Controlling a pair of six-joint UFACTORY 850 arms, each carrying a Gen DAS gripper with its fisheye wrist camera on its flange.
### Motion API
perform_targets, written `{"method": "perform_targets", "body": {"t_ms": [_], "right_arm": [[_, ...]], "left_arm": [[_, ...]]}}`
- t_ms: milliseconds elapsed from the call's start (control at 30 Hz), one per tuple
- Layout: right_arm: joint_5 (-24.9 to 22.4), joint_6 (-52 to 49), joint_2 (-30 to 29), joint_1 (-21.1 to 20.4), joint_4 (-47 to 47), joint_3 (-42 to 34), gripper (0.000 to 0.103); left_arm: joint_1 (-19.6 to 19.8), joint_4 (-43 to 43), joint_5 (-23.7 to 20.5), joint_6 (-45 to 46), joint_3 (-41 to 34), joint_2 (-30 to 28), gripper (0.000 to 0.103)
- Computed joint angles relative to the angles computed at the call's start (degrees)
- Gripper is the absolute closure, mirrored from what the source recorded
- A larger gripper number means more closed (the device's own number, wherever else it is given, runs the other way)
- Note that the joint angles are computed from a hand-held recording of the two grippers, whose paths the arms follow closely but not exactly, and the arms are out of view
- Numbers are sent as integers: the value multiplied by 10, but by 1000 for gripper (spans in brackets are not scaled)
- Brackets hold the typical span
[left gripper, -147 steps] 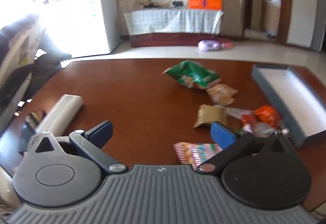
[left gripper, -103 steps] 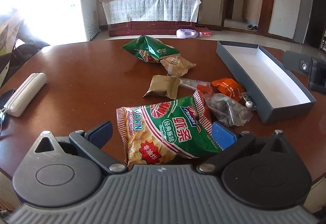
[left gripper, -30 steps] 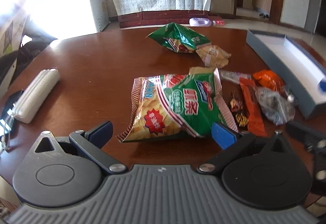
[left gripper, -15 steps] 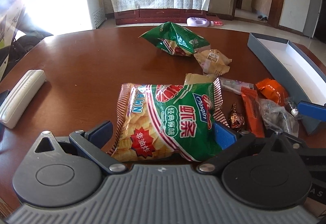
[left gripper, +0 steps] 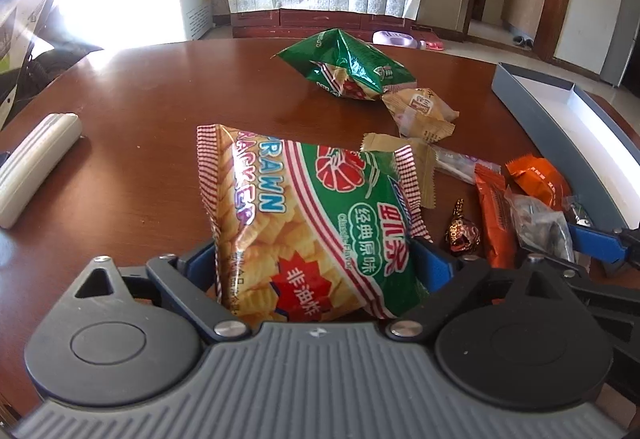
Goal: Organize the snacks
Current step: 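Grasp the clear bag of dark seeds with the right gripper while the left holds the cracker bag, then carry both bags over the grey box and release the seed bag from the right gripper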
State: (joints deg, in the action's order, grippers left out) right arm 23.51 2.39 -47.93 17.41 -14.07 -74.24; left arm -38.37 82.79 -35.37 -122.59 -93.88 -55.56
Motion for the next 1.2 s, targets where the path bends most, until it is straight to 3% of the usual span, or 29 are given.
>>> {"method": "perform_targets", "body": {"t_ms": [100, 500, 1200], "right_arm": [[1, -7, 0, 2, 4, 1, 60], [14, 2, 14, 3, -18, 17, 67], [100, -15, 68, -6, -1, 69, 68]], "left_arm": [[-4, 19, -7, -6, 1, 0, 18], [-10, 49, -24, -29, 14, 11, 31], [-25, 101, -48, -69, 43, 49, 33]]}}
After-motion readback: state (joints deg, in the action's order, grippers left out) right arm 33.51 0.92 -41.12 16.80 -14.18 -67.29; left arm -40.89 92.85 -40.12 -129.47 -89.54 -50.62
